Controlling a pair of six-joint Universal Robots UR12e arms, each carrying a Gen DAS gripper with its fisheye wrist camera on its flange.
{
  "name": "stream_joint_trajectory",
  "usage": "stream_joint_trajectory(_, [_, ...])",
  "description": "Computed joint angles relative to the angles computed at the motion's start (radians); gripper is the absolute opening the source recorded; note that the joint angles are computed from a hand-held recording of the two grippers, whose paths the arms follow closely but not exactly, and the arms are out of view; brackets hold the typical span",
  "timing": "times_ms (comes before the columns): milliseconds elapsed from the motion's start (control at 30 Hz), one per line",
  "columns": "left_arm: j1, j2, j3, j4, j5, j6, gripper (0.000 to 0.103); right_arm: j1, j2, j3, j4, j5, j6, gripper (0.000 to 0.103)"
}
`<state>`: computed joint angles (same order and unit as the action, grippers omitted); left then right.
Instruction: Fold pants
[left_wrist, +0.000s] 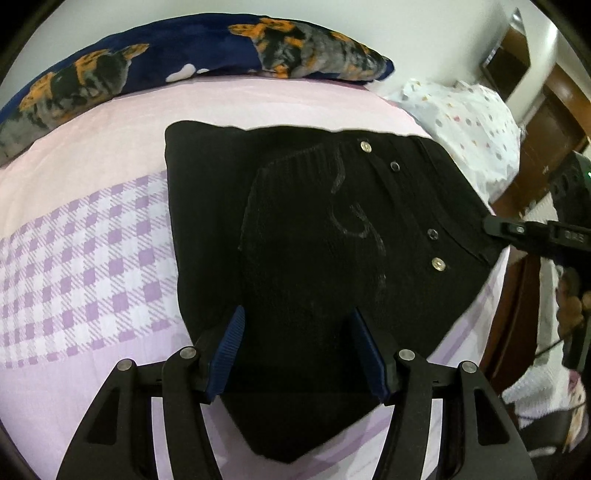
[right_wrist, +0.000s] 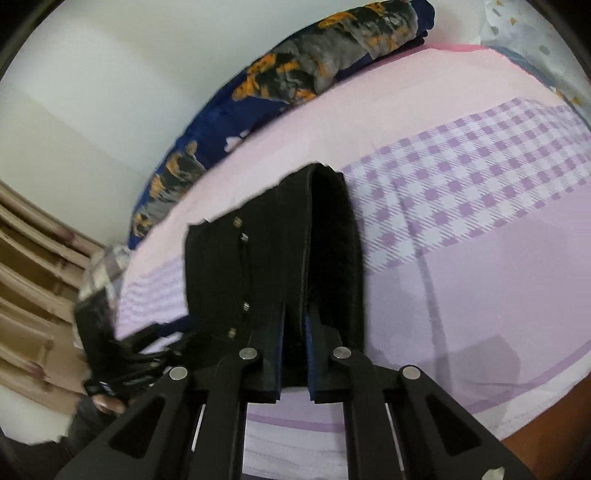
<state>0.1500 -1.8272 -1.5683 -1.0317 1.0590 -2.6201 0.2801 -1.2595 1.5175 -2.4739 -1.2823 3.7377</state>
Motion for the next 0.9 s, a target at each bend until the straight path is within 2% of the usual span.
stream_joint_trajectory(133, [-0.003,0.008,-0.013,0.019,0.019,0.017,0.06,-0.008,0.003,0.029,-0.03,0.02,0.05,0.008])
stream_joint_trajectory(233, [-0.002,0.008,-0.018,0.034,0.016,0.008,0.06,-0.008,0.002,0.025,-0.018,0.015,0.05,0.009])
stream_joint_trajectory(367, [-0.001,0.016,-0.037,0.071,0.012,-0.011,0.06,-0.003,-0.002,0.02,-0.015,-0.015,0.066,0.025])
stream_joint_trajectory(400, [0.002,0.015,-0.036,0.066,0.001,-0.021,0.06,-0.004,-0.005,0.022,-0.017,-0.023,0.08,0.031])
stream_joint_trajectory(467, [0.019,0.011,-0.019,0.023,-0.055,-0.064,0.06,-0.002,-0.014,0.031,-0.043,-0.035,0.089,0.031])
stream_joint_trajectory(533, [0.035,0.006,-0.007,0.002,-0.108,-0.101,0.06,0.007,-0.022,0.03,-0.063,-0.085,0.093,0.031])
stream_joint_trajectory(567, [0.043,0.004,-0.004,0.017,-0.135,-0.123,0.06,0.01,-0.024,0.029,-0.075,-0.103,0.088,0.031])
stream_joint_trajectory(633, [0.047,-0.003,0.0,0.088,-0.138,-0.168,0.06,0.012,-0.024,0.025,-0.117,-0.126,0.072,0.031])
stream_joint_trajectory(733, [0.052,-0.031,0.036,0.123,-0.167,-0.222,0.06,0.008,-0.006,0.004,-0.144,-0.086,0.066,0.031])
stream_joint_trajectory(900, [0.04,-0.089,0.12,0.109,-0.191,-0.238,0.06,0.012,0.045,-0.06,-0.089,-0.049,0.039,0.031])
